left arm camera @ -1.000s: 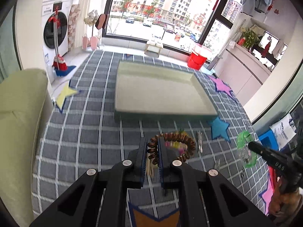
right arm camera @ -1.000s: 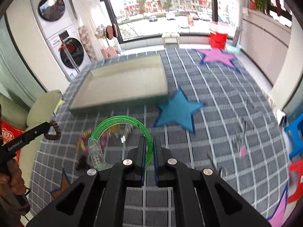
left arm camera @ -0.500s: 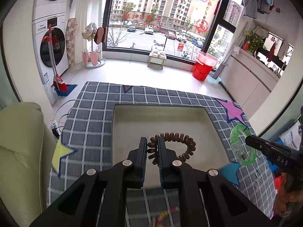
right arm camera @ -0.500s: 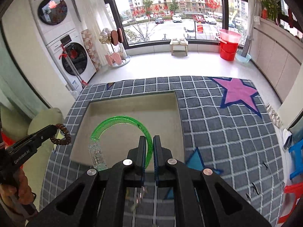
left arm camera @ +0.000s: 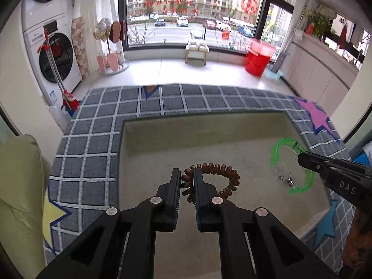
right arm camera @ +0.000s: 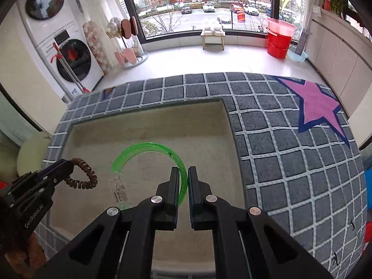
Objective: Organize jewelry
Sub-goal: 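Carry the hair tie and bangle into the tray and open both grippers, then lift both tools out of the tray and move toward the remaining jewelry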
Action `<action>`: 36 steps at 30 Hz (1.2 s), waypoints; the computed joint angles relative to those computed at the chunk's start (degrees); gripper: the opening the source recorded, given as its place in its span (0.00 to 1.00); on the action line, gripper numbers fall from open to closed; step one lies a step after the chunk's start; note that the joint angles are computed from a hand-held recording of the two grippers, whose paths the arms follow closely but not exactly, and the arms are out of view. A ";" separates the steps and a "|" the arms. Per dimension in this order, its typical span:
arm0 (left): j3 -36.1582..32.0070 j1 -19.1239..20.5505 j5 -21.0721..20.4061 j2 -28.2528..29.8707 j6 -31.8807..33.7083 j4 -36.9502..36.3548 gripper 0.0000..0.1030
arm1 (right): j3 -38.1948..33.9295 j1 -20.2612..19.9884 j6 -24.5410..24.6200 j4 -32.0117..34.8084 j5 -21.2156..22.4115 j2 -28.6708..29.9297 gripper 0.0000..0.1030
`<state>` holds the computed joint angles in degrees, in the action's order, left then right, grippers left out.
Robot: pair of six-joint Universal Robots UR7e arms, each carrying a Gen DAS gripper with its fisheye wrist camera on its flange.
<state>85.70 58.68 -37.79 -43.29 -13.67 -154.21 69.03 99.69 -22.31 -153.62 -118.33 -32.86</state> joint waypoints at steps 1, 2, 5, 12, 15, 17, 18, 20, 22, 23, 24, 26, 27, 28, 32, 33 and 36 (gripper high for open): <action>-0.45 0.17 0.10 0.39 -0.06 0.40 0.25 | -0.57 -0.09 -0.09 0.21 -0.38 0.52 0.08; -0.90 0.36 0.32 0.84 -0.03 0.93 0.25 | -0.94 -0.27 -0.14 0.40 -0.84 0.98 0.08; -1.76 0.57 1.59 1.93 0.02 2.02 0.25 | -1.66 -0.68 0.18 0.98 -1.36 1.87 0.08; -2.41 0.56 4.40 3.29 -0.24 3.25 0.25 | -1.46 -1.07 -0.78 -0.04 -2.20 2.56 0.08; -2.31 0.21 6.08 3.70 0.57 3.21 0.25 | -1.41 -0.91 -1.24 -0.32 -2.68 2.66 0.08; -2.40 0.03 7.01 4.03 0.64 3.31 0.25 | -1.48 -0.93 -0.96 0.35 -2.34 2.51 0.10; -2.34 -0.01 7.20 4.03 0.33 3.49 0.25 | -1.42 -0.94 -0.42 0.93 -1.79 2.37 0.15; -2.37 -0.02 7.39 3.99 -0.28 4.02 0.25 | -1.04 -1.15 0.90 2.01 0.19 1.66 0.28; -2.42 -0.03 7.26 3.95 -0.65 4.54 0.25 | -0.03 -1.20 1.45 1.40 1.92 0.70 0.42; -2.51 -0.03 7.12 3.95 -0.74 4.88 0.25 | 0.48 -1.17 1.67 1.26 2.87 0.10 0.42; -2.57 -0.06 7.19 3.97 -0.76 5.12 0.25 | 0.80 -1.14 1.79 1.24 3.44 -0.31 0.42; -2.61 -0.21 7.40 3.94 -1.18 5.75 0.25 | 1.75 -0.99 1.83 0.55 4.29 -1.26 0.42; -2.68 -0.22 7.38 3.95 -1.35 5.94 0.25 | 2.40 -0.89 1.77 -0.12 4.42 -1.84 0.42; -2.79 -0.22 7.27 3.99 -1.47 6.07 0.25 | 3.16 -0.85 1.83 -0.63 4.80 -2.57 0.42; -2.57 -0.36 7.21 3.82 -1.07 4.68 0.25 | 5.59 -1.16 3.46 -0.68 7.07 -5.16 0.42; -2.58 -0.37 7.07 3.74 -1.35 4.68 0.25 | 5.91 -1.37 4.30 -0.06 7.81 -5.70 0.42; -2.40 -0.39 6.69 3.35 -1.96 4.47 0.69 | 7.02 -2.17 7.24 2.04 10.10 -7.37 0.42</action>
